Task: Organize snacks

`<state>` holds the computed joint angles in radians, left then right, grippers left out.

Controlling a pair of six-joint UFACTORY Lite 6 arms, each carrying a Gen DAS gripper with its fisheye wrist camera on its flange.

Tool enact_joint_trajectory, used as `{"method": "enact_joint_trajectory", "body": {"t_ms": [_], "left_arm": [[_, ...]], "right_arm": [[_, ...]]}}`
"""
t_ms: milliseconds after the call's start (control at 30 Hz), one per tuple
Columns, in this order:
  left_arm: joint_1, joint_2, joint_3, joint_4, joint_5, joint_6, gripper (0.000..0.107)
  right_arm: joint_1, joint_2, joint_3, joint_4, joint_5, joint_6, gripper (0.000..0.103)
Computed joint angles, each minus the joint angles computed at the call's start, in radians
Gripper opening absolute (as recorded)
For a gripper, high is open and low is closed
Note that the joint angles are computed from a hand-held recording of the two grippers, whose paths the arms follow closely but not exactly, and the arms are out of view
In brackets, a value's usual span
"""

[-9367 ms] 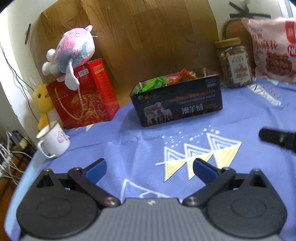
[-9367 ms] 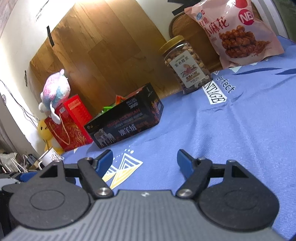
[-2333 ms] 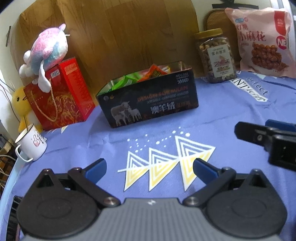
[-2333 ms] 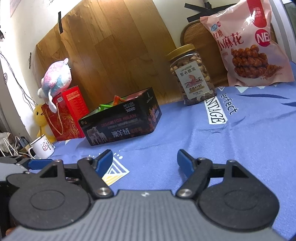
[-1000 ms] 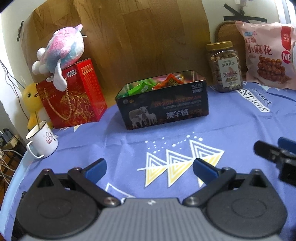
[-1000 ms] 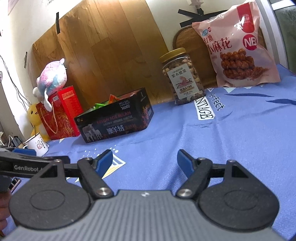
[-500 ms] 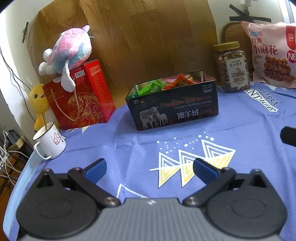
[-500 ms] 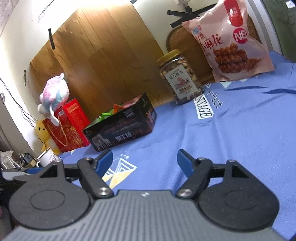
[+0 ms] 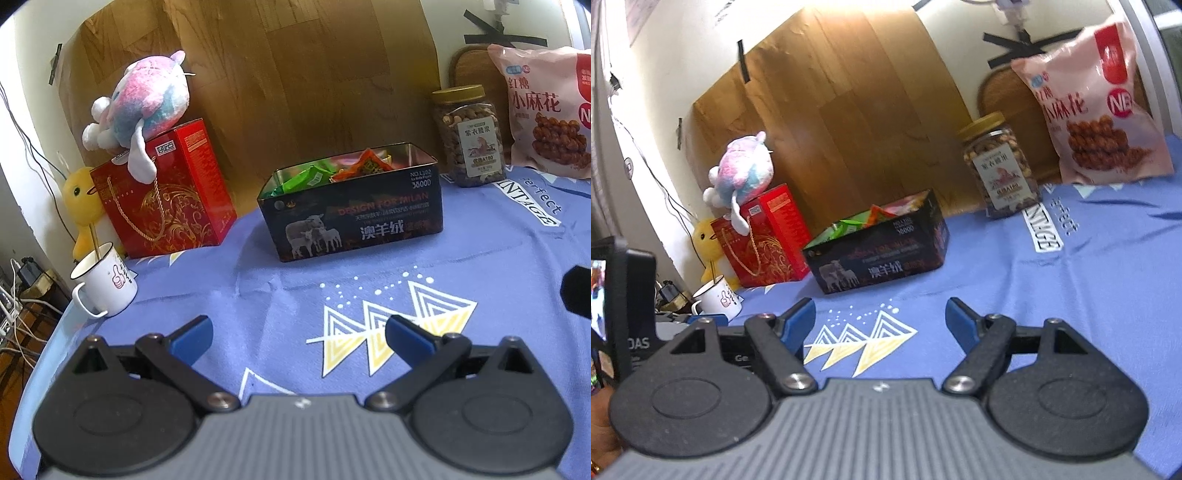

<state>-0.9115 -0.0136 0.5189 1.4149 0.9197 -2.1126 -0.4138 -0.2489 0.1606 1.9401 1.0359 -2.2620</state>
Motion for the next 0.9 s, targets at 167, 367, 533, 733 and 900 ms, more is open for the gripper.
{"method": "enact_joint_trajectory", "body": {"t_ms": [167, 367, 533, 733, 900], "left_arm": [[-0.003, -0.005, -0.006, -0.004, 0.006, 0.001, 0.103], [-0.014, -0.014, -0.011, -0.019, 0.026, 0.002, 0.103], [-0.020, -0.013, -0.008, -0.021, 0.036, 0.003, 0.103], [-0.026, -0.010, -0.006, -0.022, 0.050, -0.005, 0.103], [-0.017, -0.004, -0.006, -0.016, 0.049, -0.009, 0.103]], "right_arm": [[0.009, -0.053, -0.027, 0.006, -0.007, 0.002, 0.081], [0.001, -0.072, -0.033, -0.013, 0.002, 0.025, 0.081], [-0.014, -0.075, -0.038, -0.030, 0.013, 0.043, 0.081], [-0.027, -0.099, -0.048, -0.048, 0.021, 0.060, 0.081], [-0.034, -0.108, -0.053, -0.054, 0.023, 0.062, 0.081]]}}
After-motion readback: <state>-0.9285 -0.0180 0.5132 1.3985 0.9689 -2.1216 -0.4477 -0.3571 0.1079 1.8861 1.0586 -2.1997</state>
